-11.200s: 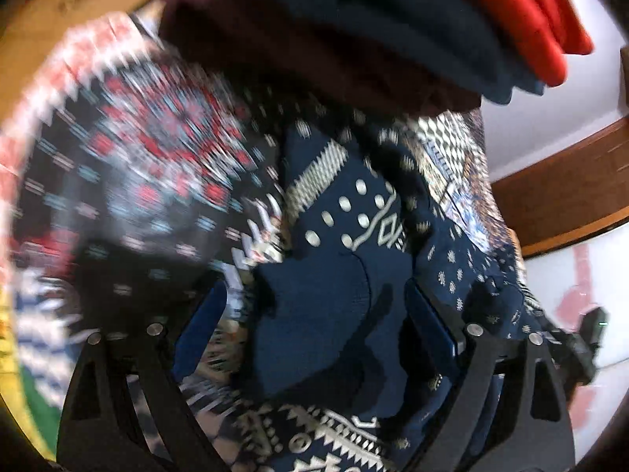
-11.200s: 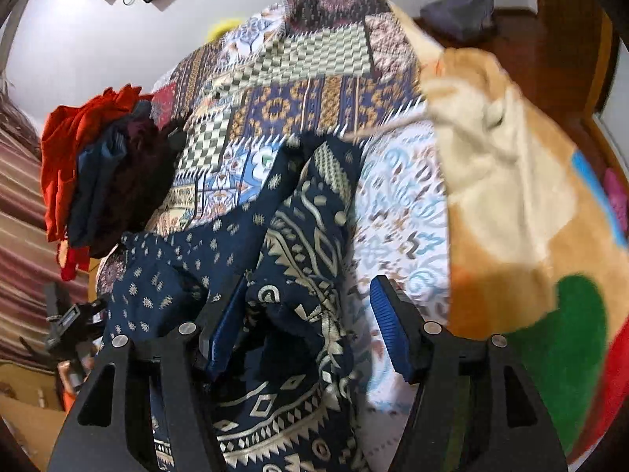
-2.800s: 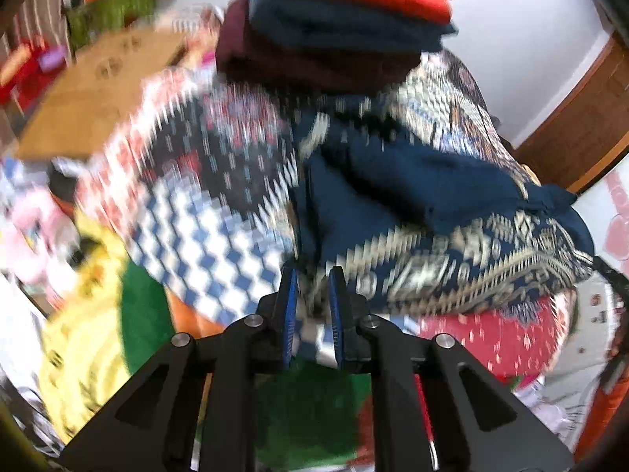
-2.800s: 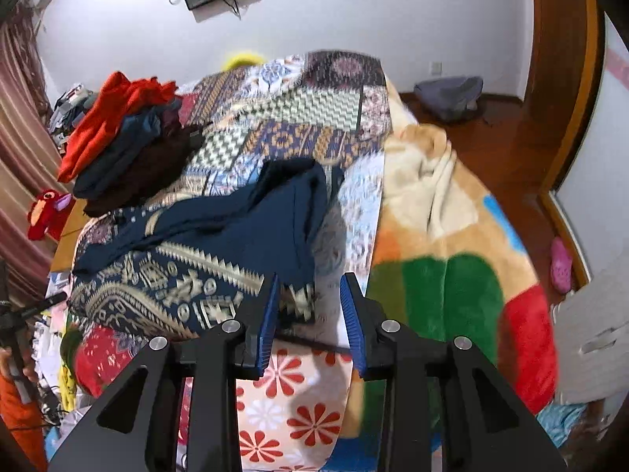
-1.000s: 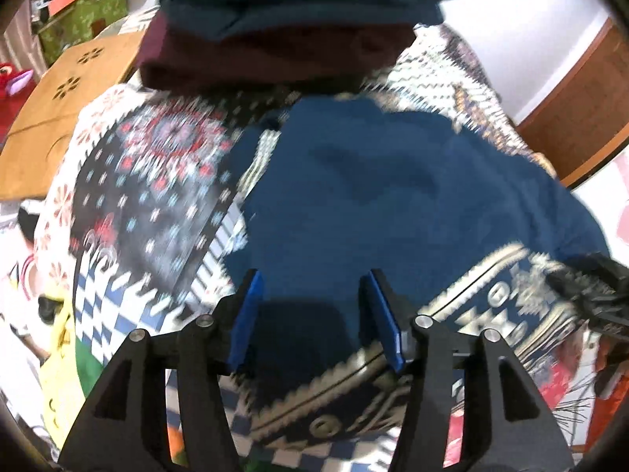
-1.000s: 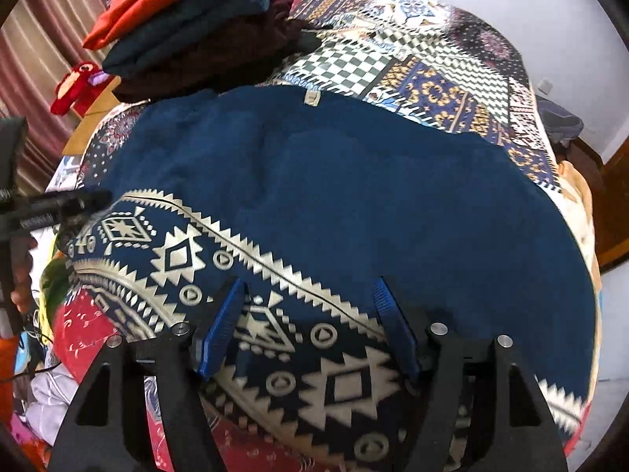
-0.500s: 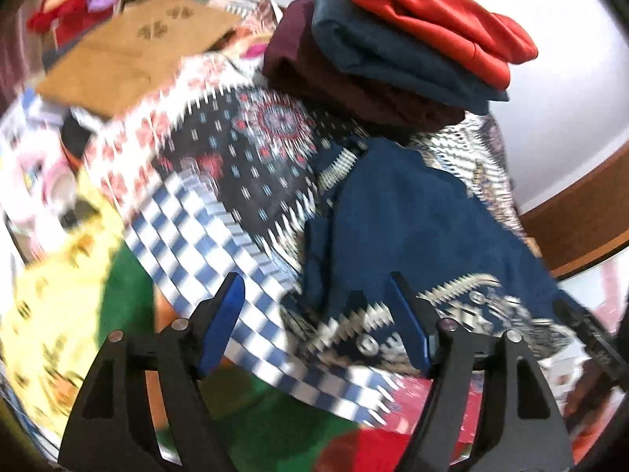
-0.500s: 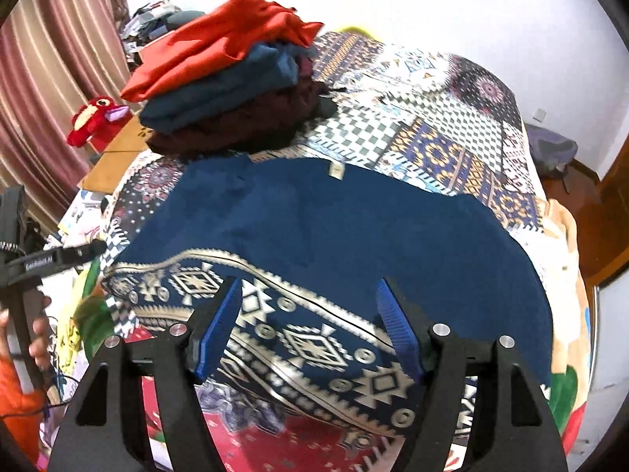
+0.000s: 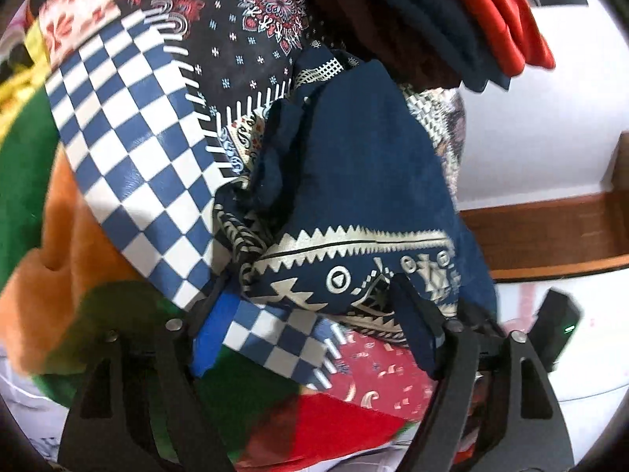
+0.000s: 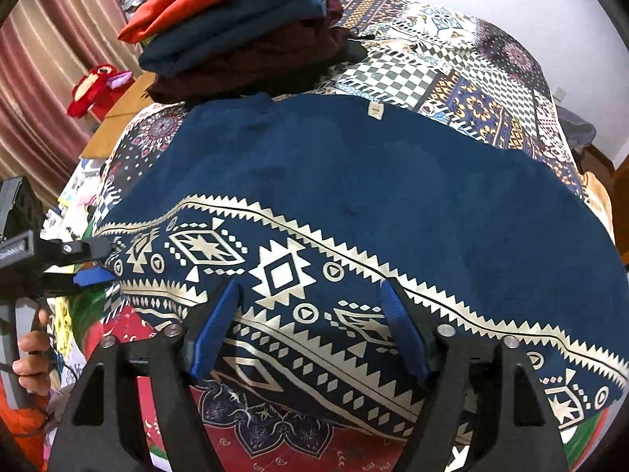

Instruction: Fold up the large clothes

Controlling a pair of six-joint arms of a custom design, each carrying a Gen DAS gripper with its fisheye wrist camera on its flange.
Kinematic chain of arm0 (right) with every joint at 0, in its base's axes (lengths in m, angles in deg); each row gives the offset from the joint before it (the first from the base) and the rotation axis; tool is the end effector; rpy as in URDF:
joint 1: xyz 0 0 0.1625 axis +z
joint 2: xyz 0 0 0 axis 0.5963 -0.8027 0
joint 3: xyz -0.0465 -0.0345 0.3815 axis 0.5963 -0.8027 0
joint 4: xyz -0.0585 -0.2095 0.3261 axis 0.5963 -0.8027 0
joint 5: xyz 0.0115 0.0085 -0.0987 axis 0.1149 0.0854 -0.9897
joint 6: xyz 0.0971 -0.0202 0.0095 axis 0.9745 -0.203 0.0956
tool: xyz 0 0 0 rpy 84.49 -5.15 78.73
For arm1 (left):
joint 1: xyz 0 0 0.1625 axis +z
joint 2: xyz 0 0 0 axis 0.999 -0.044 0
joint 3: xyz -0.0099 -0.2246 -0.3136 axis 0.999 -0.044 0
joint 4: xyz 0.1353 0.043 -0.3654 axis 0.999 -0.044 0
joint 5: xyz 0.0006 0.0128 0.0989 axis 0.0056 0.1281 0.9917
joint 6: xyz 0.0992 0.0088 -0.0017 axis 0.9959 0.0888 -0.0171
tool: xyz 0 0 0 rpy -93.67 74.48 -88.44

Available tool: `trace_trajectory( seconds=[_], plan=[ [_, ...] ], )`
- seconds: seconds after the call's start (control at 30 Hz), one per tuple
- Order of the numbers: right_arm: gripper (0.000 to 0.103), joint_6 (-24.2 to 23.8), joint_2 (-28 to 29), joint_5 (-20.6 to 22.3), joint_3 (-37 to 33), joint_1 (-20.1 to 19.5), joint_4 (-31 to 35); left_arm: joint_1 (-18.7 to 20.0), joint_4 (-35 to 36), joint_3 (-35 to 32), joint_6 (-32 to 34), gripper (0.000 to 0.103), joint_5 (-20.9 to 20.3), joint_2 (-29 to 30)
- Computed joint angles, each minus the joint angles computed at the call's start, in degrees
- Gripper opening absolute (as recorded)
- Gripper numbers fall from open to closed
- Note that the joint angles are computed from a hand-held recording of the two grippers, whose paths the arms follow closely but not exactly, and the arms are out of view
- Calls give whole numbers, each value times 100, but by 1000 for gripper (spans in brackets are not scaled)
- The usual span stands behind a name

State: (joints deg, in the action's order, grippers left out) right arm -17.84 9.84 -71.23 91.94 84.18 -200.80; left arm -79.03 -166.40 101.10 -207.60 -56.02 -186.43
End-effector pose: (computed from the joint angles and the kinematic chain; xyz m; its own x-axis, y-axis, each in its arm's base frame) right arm 0.3406 -0.3877 0.2034 -0.5853 -0.7180 0.3766 -0.7400 0.6629 0.1137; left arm -0.1542 -0.2246 0.2785 -0.7965 -0.5599 0.2283 -0.5561 0.5301 -0.6401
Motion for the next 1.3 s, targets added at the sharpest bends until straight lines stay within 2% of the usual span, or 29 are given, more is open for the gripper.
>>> trace_trajectory(
  seconds=[0.07,0.17,0.23,0.3,0.43,0.5,0.6,0.73,0.83,0.9,0.93,1.03,1.1,1.17,1.23,1.3],
  plan=[
    [77,72,0,47,-27,-33,55,-32,-330,236,16,83,206,-376],
    [77,114,19,37,-20,-23,29,213,-1091,495,403,84,316,-524],
    [77,124,23,30,-12,-16,7,551,-1892,570,913,88,264,-211],
    [77,120,32,26,1,-18,-26,915,-2663,572,1470,97,172,245],
    [77,126,45,53,-15,-46,-31,1373,-3316,405,1993,98,36,904],
    [77,118,39,87,-19,-64,-27,1384,-3274,328,1980,97,73,1028],
    [77,99,22,112,-7,-82,-32,1245,-2589,114,1624,82,134,1082],
    [77,70,1,150,3,-106,-41,895,-2022,-24,1342,75,233,942],
    [77,79,-14,171,36,-114,-89,718,-2481,136,1536,71,330,761],
    [77,62,-20,185,46,-120,-104,722,-2367,41,1601,71,367,896],
    [77,50,-29,199,52,-125,-110,812,-2384,2,1681,71,326,1011],
    [77,25,-58,222,60,-142,-84,1387,-3178,39,2094,71,168,1493],
    [77,28,-76,222,68,-149,-78,1688,-3306,-41,2302,66,203,1782],
    [77,63,-73,205,58,-149,-69,1767,-2769,-311,2324,59,400,2033],
    [77,119,-61,168,23,-135,-30,1903,-2199,-703,2457,40,522,2462],
    [77,184,-37,129,-61,-105,83,1930,-1481,-1071,2358,26,692,2815]
  ],
)
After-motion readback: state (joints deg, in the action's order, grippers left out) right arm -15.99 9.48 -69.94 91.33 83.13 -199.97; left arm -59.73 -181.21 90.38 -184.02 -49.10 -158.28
